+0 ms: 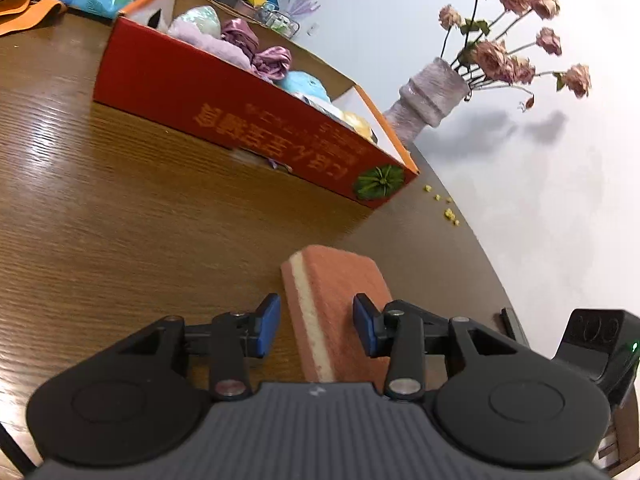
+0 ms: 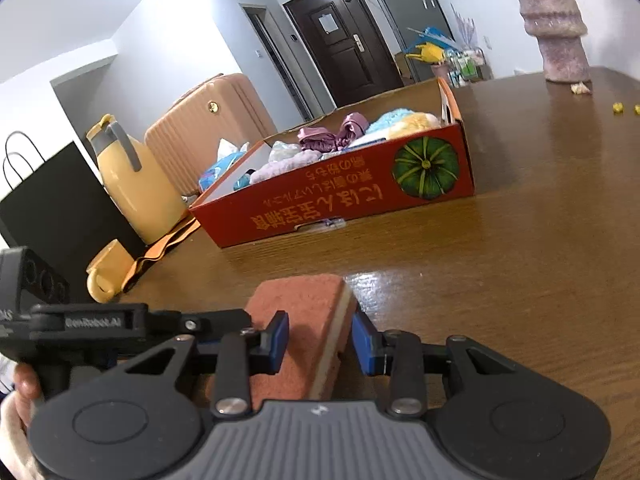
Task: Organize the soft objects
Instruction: 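Lift the sponge with both grippers and turn it upright, then lower the sponge into the box and open both grippers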
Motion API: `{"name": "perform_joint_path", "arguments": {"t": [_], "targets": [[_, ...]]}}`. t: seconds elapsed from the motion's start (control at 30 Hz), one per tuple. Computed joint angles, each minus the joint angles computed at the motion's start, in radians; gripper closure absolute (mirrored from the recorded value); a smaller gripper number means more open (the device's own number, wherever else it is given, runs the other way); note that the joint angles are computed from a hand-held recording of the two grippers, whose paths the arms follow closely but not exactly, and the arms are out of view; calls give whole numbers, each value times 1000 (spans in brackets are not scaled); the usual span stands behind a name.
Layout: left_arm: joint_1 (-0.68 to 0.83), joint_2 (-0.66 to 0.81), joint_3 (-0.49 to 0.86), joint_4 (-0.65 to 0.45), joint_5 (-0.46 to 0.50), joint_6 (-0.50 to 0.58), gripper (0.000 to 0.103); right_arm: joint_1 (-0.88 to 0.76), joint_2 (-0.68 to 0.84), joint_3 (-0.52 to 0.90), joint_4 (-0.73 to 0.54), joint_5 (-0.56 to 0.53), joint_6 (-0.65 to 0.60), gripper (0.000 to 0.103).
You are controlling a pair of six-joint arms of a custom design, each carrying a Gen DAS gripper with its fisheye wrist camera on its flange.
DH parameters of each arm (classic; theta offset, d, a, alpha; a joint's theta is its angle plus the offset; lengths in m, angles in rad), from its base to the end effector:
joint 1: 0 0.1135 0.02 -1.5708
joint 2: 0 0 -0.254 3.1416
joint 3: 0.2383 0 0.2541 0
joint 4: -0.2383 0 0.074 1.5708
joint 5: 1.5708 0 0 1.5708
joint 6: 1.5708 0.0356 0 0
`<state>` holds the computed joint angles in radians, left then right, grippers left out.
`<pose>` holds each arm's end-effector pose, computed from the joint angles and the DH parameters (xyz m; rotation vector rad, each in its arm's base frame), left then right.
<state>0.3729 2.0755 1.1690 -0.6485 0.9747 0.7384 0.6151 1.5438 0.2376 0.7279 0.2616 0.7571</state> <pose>0.3309 0.0978 0.0844 0.4464 2.3601 -1.0715 0.1902 0.1231 0.0855 0.3078 2.1511 0.5229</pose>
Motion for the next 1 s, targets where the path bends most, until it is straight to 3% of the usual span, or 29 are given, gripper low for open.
{"name": "perform_joint_path", "arguments": {"t": [0.07,0.13,0.2,0.33,0.4,0.47,0.53,0.6,0.7,0.87,1.0], "targets": [[-5,-7,-15,9,2,9,64,-3,18,-3,30,-18,9,71],[-2,-9,-18,2,11,32,73,2,35,4,43,-19,10,73],[-2,-37,-41,18,9,29,74,-4,30,10,40,-31,8,75],[1,-124,-56,58,99,1,74,-17,-103,34,-50,-11,-38,78],[-14,-159,-20,111,150,-78,74,-48,-167,82,-108,-17,-113,78],[-45,-193,23,258,165,-259,74,-110,-181,176,-158,-71,-206,78],[-85,-190,86,407,129,-427,74,-178,-121,298,-176,-138,-289,80],[-130,-142,197,471,74,-528,74,-235,-30,425,-204,-188,-312,80],[-187,-34,384,470,-12,-591,73,-322,147,646,-279,-295,-324,80],[-274,204,701,330,-150,-614,74,-457,394,926,-406,-474,-283,80],[-315,347,820,237,-224,-584,73,-492,521,1054,-508,-493,-290,80]]}}
